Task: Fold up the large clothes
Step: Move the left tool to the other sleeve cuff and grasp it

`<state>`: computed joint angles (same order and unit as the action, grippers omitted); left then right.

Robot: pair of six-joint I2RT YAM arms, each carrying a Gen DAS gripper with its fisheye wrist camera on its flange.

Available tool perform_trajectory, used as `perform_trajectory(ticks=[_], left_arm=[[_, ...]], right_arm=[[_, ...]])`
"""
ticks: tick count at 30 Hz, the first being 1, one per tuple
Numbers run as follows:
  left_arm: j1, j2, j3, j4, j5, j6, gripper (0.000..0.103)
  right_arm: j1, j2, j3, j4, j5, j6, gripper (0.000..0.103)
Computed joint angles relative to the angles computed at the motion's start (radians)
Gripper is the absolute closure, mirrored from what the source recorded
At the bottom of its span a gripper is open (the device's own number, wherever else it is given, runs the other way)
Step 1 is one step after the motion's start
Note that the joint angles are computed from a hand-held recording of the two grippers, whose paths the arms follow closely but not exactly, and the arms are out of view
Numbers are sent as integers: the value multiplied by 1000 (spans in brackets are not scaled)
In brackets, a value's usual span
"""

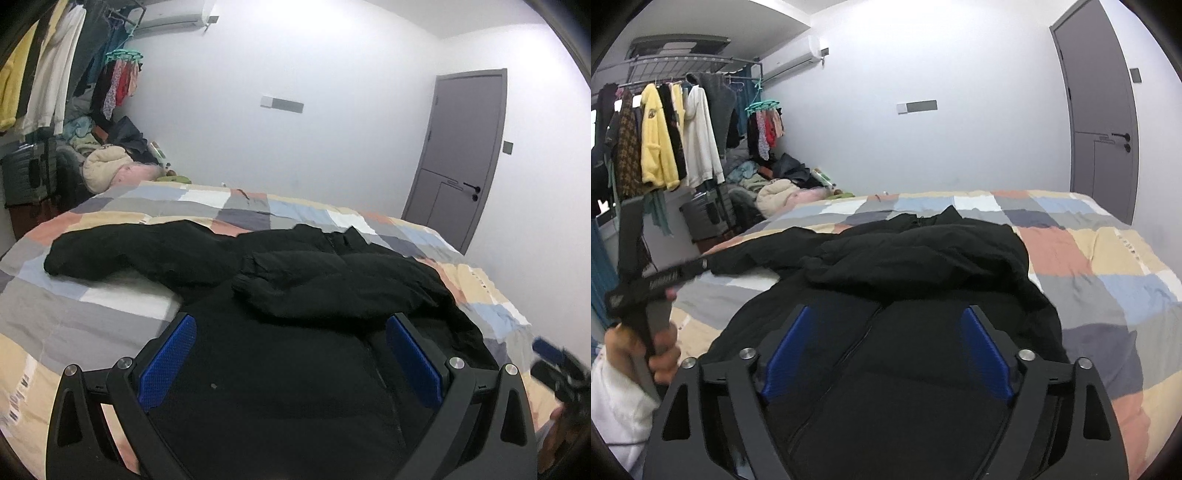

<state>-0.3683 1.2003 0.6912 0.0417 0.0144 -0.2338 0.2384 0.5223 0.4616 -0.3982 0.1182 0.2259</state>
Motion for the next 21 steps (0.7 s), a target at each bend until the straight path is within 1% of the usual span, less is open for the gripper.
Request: perform_trajectory(ticks=[1, 2, 4, 5, 6, 9, 13, 15, 19, 21], left_arm=[[34, -3, 12, -15, 27, 4, 0], [67, -9, 18, -22, 50, 4, 0], [158, -11, 36, -40, 133, -6, 0], [235, 2, 60, -58, 206, -7, 0], [272, 15, 75, -66, 237, -5, 0], [462, 113, 171, -95, 391, 43, 0], [657, 326, 345, -124, 534, 60, 0], [713, 441, 435, -141, 581, 52, 0], [815, 770, 697, -214, 658, -19, 2], [846, 893, 781, -185, 707, -95, 2]], right_arm=[[12, 5, -3, 3, 14, 9, 5], [31, 17, -3, 10, 43, 13, 1], [59, 40, 0, 26, 85, 10, 0], [59, 57, 0, 39, 86, 9, 0], [60, 61, -3, 40, 84, 11, 0], [67, 80, -6, 42, 96, 12, 0], [51, 89, -11, 44, 96, 23, 0], [44, 101, -11, 48, 100, 31, 0], [23, 129, -12, 60, 85, 54, 0], [15, 154, -9, 68, 85, 67, 0]])
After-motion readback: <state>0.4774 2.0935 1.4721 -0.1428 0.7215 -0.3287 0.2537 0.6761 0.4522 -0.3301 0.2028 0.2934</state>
